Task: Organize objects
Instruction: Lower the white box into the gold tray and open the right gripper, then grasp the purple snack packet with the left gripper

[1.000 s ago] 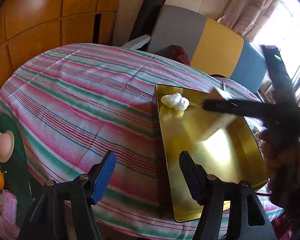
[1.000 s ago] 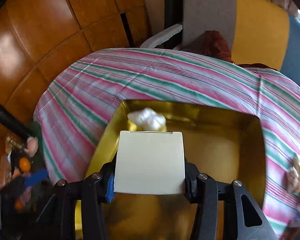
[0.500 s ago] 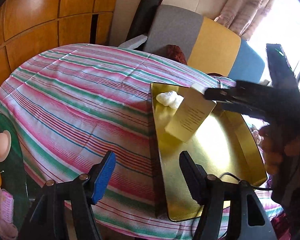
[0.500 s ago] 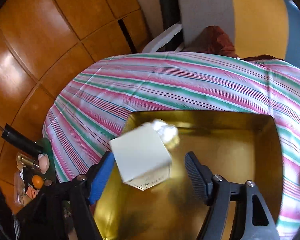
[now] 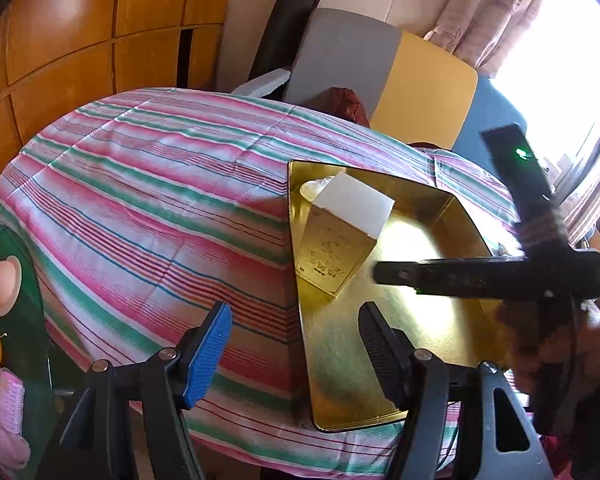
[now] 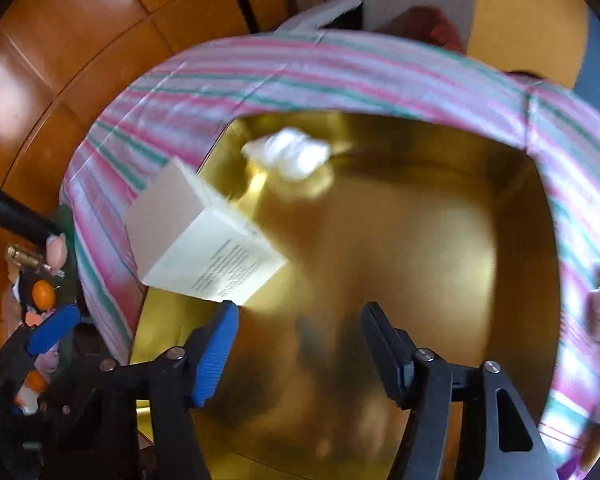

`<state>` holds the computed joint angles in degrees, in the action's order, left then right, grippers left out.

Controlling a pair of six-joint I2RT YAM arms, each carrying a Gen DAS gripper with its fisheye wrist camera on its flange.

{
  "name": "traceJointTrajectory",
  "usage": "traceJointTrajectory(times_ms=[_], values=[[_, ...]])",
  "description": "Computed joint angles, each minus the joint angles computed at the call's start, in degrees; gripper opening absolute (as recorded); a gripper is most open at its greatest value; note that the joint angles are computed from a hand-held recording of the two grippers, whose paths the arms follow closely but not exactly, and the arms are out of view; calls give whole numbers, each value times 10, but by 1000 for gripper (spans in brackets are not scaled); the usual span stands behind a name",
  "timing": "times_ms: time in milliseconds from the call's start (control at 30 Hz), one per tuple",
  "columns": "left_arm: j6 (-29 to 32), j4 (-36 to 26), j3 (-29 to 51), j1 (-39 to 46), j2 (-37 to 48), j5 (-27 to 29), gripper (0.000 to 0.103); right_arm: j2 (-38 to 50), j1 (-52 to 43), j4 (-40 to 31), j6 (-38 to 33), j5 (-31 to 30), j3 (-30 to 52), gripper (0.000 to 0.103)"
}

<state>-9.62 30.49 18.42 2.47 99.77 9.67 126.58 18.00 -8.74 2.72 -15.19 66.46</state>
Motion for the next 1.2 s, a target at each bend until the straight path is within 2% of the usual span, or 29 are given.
traceJointTrajectory(times_ms=[67, 167, 267, 367, 567, 733, 833, 967, 1067, 1200], values=[[0, 2, 0, 1, 4, 1, 67, 22, 3, 12, 20, -22, 26, 62], [0, 3, 1, 4, 6, 4, 67, 28, 10, 32, 45, 5, 40, 62], [2, 8, 2, 9, 11, 7, 67, 7, 5, 44, 36, 5, 19, 62], [1, 14, 1, 8, 17, 7, 67, -26, -2, 63, 12, 12, -25, 64], [2, 6, -9, -12, -17, -5, 67, -112, -19, 128, -20, 19, -151, 74], [-9, -31, 5, -46, -32, 5, 67, -209, -75, 164, -59, 0, -259, 81], [-10, -42, 14, -89, -37, 9, 67, -277, -152, 167, -93, -30, -320, 84], [-17, -57, 35, -172, -49, -4, 67, -342, -315, 147, -153, -77, -367, 86], [-19, -76, 64, -230, -46, -15, 67, -351, -448, 130, -194, -99, -366, 86], [-19, -110, 120, -318, -26, -24, 67, -312, -615, 102, -228, -125, -327, 88]])
